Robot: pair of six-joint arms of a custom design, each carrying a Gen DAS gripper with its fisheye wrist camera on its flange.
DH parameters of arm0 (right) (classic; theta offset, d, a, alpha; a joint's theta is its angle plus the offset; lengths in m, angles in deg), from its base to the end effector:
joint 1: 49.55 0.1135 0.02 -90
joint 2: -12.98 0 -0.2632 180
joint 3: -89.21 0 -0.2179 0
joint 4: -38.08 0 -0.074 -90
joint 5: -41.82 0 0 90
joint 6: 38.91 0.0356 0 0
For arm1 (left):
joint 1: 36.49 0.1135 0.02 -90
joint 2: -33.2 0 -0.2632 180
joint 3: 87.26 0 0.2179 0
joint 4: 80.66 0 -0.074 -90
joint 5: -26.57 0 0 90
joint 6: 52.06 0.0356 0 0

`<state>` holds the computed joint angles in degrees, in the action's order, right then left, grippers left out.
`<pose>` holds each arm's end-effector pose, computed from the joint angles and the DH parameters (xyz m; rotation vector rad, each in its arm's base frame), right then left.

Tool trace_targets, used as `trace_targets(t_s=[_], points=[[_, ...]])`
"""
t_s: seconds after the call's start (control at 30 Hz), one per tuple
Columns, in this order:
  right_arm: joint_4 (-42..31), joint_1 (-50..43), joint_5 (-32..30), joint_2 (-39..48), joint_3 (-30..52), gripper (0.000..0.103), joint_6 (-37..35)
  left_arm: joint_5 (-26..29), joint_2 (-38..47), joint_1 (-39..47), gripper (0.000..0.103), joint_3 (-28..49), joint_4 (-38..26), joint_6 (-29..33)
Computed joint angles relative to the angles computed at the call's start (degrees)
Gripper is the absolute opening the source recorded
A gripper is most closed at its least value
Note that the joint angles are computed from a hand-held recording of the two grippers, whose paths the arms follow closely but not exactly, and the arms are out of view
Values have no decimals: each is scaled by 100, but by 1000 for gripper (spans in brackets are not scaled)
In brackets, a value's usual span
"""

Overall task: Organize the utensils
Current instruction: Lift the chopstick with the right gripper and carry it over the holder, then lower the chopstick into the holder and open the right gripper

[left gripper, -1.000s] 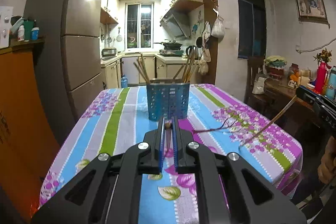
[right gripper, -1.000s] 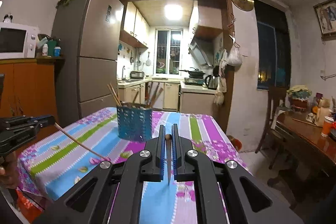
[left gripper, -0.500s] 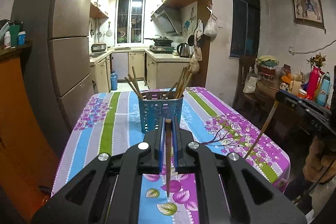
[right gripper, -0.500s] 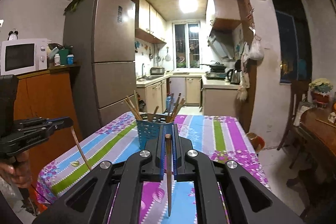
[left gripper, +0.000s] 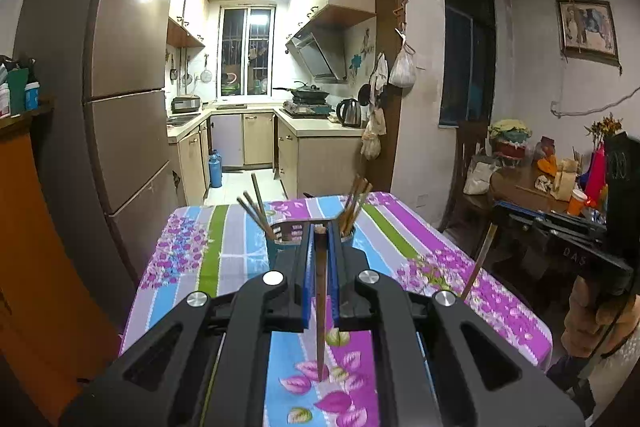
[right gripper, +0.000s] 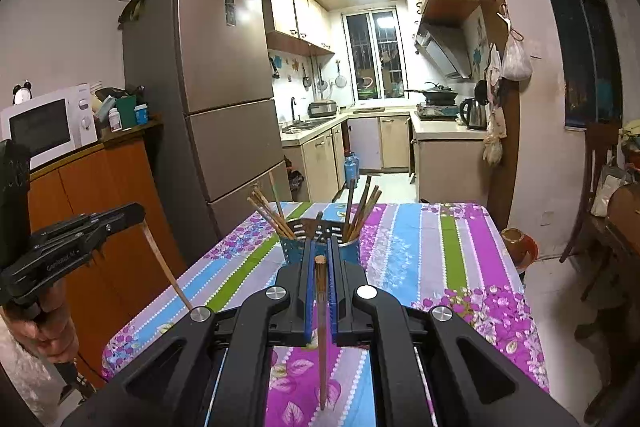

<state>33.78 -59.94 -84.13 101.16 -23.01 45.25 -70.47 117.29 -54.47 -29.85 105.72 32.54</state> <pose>0.3080 -0.0352 0.2576 -0.3192 1.9142 0.4384 0.2773 -0.0854 0.2395 0.1289 1.9211 -0.1555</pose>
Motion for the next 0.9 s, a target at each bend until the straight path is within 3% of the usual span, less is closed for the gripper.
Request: trace_targets(t_s=[0.13, 0.27, 0.57, 0.7, 0.9], points=[[-265, 276, 235, 248, 974, 7, 274, 140, 336, 173, 5, 1034, -454, 78], [53, 632, 690, 577, 1970, 7, 699, 175, 894, 296, 5, 2281, -703, 215], [424, 1221, 1742, 2368, 4218, 7, 852, 150, 2861, 460, 5, 4700, -855, 236], [136, 1290, 1888, 3386, 5314, 7, 1097, 225, 3620, 568, 5, 5328, -914, 245], [-15, 1307, 1811, 4221, 5908, 7, 1407, 363, 4403, 730, 5, 5838, -1087, 183]])
